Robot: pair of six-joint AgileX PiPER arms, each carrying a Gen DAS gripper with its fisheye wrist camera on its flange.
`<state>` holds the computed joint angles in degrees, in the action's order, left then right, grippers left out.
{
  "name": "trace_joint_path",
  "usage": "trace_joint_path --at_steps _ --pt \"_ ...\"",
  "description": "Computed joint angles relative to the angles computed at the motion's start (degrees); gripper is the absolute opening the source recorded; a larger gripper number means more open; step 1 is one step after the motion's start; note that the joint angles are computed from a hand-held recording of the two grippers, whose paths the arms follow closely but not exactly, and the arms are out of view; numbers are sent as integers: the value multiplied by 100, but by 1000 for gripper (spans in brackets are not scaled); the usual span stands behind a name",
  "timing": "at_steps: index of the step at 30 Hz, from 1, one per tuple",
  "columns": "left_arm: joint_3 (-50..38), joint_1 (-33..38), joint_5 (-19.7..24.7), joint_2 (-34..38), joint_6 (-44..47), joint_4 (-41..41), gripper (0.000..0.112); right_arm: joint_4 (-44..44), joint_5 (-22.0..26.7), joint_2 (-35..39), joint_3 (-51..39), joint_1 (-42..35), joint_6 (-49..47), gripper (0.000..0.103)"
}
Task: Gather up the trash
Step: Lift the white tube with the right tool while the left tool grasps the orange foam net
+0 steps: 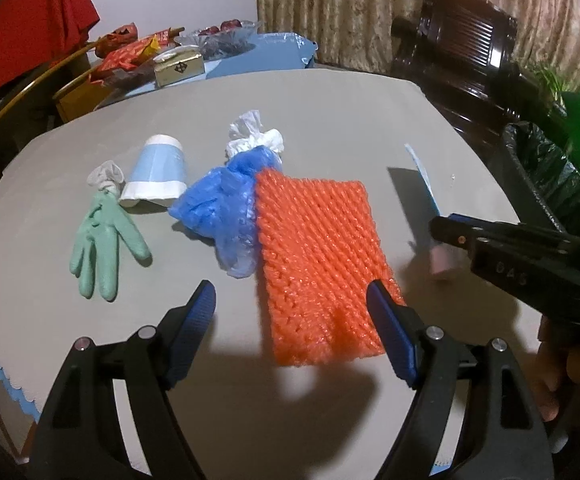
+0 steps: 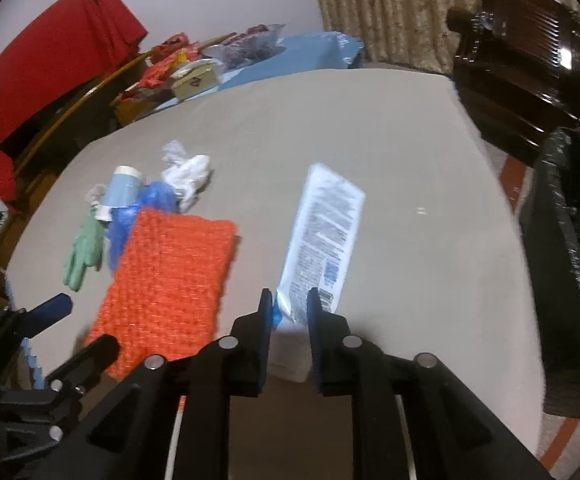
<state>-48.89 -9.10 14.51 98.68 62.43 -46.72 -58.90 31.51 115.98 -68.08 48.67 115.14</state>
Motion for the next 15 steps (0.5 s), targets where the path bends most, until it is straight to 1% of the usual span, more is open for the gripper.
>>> trace_joint_path --at_steps 4,6,9,10,11,13,14,15 --pt "-49 -38 -15 122 130 -135 78 25 0 -129 263 -64 123 23" --pt "-73 -80 -14 173 159 -166 78 16 -34 -126 289 -101 128 23" --pt "-121 -138 -2 245 146 -150 80 208 86 -109 204 -94 -44 24" --pt "-123 -140 8 250 193 -188 80 300 174 -97 159 -71 -145 32" --pt "-117 -149 5 250 266 -263 80 378 323 -79 104 -32 -223 48" --pt "-115 -158 5 263 348 -355 80 331 590 -57 85 40 -56 66" --pt "-125 -161 7 288 353 -360 81 303 672 -51 93 54 28 68" --pt "-144 -159 12 329 332 -335 81 364 639 -25 95 10 10 68"
